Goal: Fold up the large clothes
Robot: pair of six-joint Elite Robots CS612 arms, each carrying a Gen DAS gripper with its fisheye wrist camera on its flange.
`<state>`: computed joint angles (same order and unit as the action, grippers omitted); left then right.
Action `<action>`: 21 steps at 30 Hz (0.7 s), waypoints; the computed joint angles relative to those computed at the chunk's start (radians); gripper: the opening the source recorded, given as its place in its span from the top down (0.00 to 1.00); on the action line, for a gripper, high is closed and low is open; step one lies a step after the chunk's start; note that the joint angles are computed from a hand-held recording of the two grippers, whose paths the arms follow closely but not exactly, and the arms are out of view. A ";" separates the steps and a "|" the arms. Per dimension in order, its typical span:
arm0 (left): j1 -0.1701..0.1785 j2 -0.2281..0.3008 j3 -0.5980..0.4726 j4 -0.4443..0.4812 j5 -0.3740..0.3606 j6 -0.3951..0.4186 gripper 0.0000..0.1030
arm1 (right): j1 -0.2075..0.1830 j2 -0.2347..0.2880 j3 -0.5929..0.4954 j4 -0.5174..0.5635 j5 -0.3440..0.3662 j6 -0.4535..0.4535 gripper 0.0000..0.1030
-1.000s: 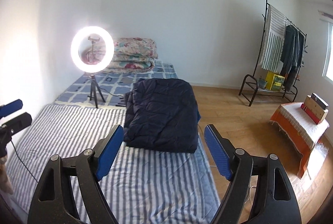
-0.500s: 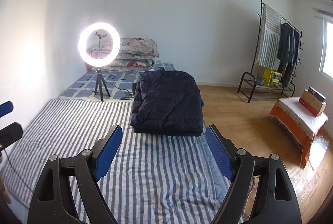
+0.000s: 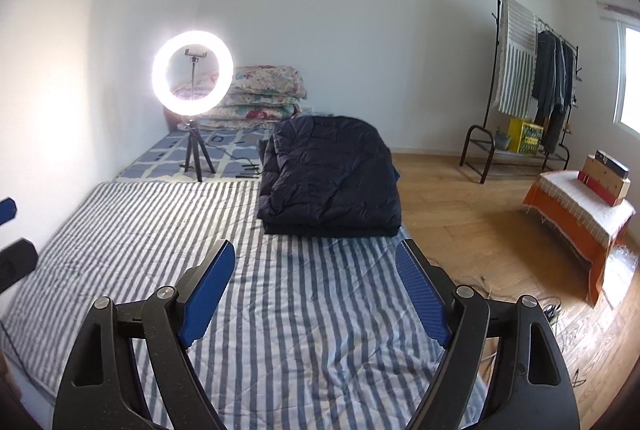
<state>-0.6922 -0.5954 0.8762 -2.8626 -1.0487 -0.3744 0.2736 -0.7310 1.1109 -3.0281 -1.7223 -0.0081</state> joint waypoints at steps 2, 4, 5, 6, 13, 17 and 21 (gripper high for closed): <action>0.001 0.002 -0.002 0.014 -0.004 0.004 0.00 | -0.002 -0.001 0.004 0.003 0.009 0.016 0.20; 0.000 0.003 -0.001 0.018 -0.001 0.002 0.00 | -0.001 0.000 0.006 0.003 0.006 0.016 0.20; 0.000 0.005 -0.001 0.017 -0.001 0.002 0.00 | 0.000 0.001 0.006 0.003 0.004 0.016 0.20; 0.000 0.005 -0.001 0.016 0.000 0.002 0.00 | 0.000 0.002 0.007 0.002 0.002 0.017 0.20; 0.000 0.006 -0.002 0.015 -0.001 0.003 0.00 | 0.001 0.006 0.003 0.013 -0.015 0.022 0.20; -0.001 0.007 -0.002 0.015 0.001 0.003 0.00 | -0.001 0.005 0.003 0.016 -0.018 0.030 0.20; -0.001 0.008 -0.001 0.009 -0.002 0.005 0.00 | -0.001 0.006 0.003 0.015 -0.018 0.029 0.20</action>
